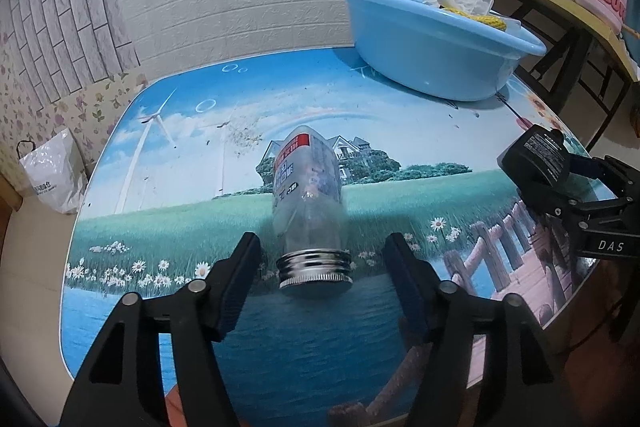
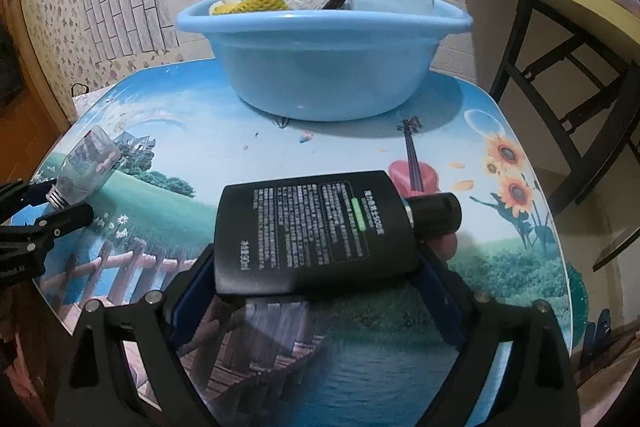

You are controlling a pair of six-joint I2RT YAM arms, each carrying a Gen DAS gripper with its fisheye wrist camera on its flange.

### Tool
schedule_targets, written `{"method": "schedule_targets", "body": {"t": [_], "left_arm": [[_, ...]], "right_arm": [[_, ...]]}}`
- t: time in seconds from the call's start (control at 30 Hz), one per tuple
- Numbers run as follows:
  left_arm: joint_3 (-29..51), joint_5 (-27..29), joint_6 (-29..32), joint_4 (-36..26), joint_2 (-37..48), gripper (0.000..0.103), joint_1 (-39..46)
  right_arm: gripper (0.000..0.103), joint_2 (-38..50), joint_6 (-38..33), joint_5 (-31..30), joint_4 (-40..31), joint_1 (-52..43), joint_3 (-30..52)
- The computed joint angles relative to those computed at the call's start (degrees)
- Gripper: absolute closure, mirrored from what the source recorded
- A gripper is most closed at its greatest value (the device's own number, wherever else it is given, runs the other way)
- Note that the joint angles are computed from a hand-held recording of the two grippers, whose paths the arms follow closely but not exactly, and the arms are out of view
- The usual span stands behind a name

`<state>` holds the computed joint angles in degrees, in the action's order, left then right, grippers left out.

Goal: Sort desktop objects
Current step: 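Lift the clear bottle with the left gripper while right lifts the black bottle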

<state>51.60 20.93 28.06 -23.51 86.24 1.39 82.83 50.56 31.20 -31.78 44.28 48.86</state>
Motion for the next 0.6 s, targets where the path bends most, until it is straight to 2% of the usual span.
{"method": "schedule_targets", "body": {"t": [0.17, 0.6], "left_arm": [[0.4, -0.3, -0.6, 0.8, 0.8, 0.033, -0.4], [2.0, -1.1, -2.1, 2.7, 3.6, 0.016, -1.2]], "right_arm": [[0.0, 1.7, 0.9, 0.0, -0.2, -0.3, 1.3], [0.0, 4.7, 1.9, 1.5, 0.9, -1.4, 3.1]]}}
